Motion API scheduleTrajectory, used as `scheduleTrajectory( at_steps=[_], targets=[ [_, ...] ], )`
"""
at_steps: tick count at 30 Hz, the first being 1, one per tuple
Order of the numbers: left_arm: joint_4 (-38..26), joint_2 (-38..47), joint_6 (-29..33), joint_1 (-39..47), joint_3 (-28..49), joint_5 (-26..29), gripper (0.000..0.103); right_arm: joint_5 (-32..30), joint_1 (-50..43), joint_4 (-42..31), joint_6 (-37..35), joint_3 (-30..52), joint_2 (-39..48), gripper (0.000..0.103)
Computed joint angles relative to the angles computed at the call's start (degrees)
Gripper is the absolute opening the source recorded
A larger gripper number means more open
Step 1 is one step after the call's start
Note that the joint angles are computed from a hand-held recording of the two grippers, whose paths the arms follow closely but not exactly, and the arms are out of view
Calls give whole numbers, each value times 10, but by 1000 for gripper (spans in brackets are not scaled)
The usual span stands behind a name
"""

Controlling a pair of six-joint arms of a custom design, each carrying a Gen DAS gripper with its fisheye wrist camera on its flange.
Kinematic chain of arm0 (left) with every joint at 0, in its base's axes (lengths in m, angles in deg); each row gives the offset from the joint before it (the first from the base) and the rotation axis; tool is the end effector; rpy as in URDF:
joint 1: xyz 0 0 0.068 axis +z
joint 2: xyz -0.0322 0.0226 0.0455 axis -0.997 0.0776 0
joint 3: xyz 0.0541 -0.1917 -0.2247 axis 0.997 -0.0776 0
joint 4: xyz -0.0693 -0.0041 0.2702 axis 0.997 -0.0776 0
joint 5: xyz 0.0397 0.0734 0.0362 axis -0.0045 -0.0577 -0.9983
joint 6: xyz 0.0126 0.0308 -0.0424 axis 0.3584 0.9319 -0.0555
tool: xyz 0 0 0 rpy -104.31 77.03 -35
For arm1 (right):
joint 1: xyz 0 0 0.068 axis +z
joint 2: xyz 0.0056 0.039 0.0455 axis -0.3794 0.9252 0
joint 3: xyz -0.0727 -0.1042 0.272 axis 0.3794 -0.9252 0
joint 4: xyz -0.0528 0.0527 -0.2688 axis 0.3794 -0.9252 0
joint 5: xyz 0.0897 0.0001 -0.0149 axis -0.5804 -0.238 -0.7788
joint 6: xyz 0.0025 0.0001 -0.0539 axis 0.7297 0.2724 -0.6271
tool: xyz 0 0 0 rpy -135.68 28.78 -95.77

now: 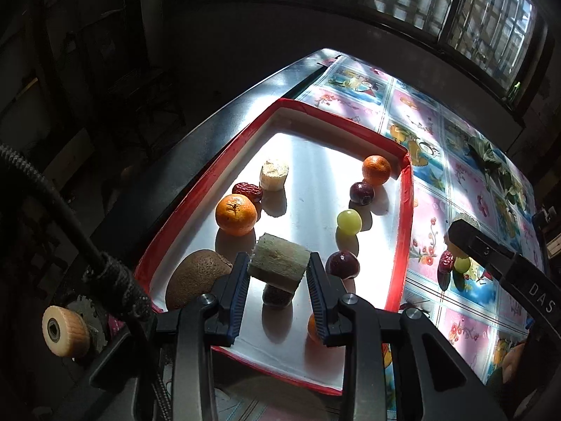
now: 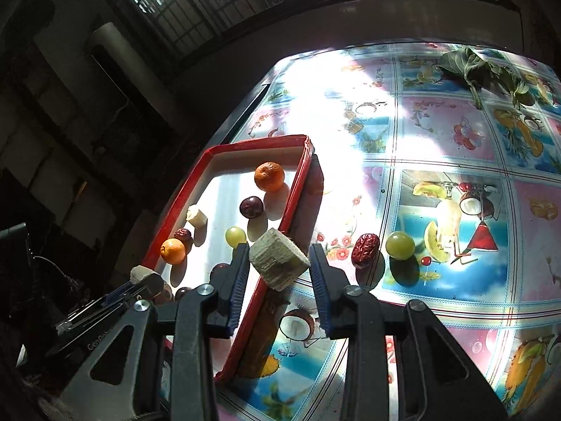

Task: Organize fruits
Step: 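Lower the cake blocks into the tray and open both tools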

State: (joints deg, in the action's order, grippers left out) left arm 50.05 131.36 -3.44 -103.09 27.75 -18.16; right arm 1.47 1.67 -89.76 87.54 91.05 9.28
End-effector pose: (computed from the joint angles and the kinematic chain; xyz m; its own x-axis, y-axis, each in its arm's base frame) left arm 0.2860 -0.0895 0.2561 -0.8457 -0.0053 -0.5337 0.0692 0.9904 -0.1196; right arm 0.2706 0.1183 0.2521 -0.7577 0.3188 -0.5694 0.1005 0.9192 0.3808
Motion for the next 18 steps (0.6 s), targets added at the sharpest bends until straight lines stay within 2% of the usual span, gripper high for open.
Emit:
scheduleTrajectory(
  at_steps=[8,18],
  targets=[
    [8,65,30,23,32,40,32,-14,8,-34,-52,198,217,37],
    [18,136,54,29,60,53,32,3,17,-132,-120,378,384,37]
  ],
)
